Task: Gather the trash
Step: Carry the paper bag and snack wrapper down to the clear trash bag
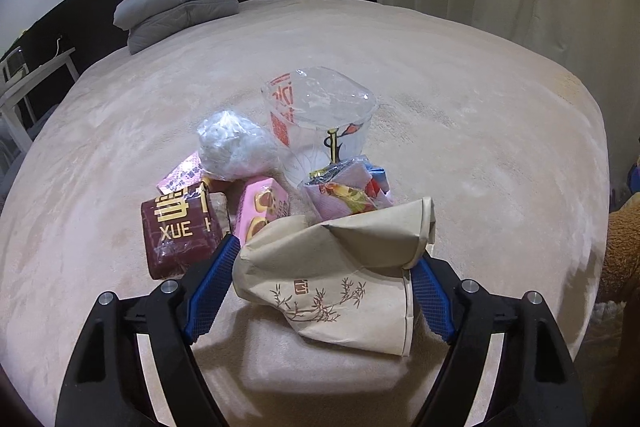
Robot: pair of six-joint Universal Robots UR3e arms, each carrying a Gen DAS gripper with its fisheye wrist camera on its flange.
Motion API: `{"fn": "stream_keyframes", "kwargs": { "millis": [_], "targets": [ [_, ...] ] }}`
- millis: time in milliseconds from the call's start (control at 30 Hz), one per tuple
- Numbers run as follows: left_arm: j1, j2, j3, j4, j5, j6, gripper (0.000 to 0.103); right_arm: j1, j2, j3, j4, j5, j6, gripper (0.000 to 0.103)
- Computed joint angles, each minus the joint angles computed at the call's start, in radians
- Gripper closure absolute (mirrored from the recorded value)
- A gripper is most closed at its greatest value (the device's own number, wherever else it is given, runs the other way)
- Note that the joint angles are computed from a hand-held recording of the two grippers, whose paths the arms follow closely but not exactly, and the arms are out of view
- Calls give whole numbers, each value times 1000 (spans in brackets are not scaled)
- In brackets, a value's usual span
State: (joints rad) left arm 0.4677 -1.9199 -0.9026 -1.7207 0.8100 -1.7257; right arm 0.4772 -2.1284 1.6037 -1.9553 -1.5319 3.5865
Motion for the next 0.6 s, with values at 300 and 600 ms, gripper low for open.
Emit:
{"fn": "stream_keyframes", "kwargs": {
  "millis": [300, 600],
  "targets": [
    [112, 84, 52, -269, -95, 96, 23, 83, 45, -11, -27, -123, 45, 47],
    [297, 175, 108, -593, -203, 205, 23, 92, 31, 16, -39, -189, 118, 47]
  ]
}}
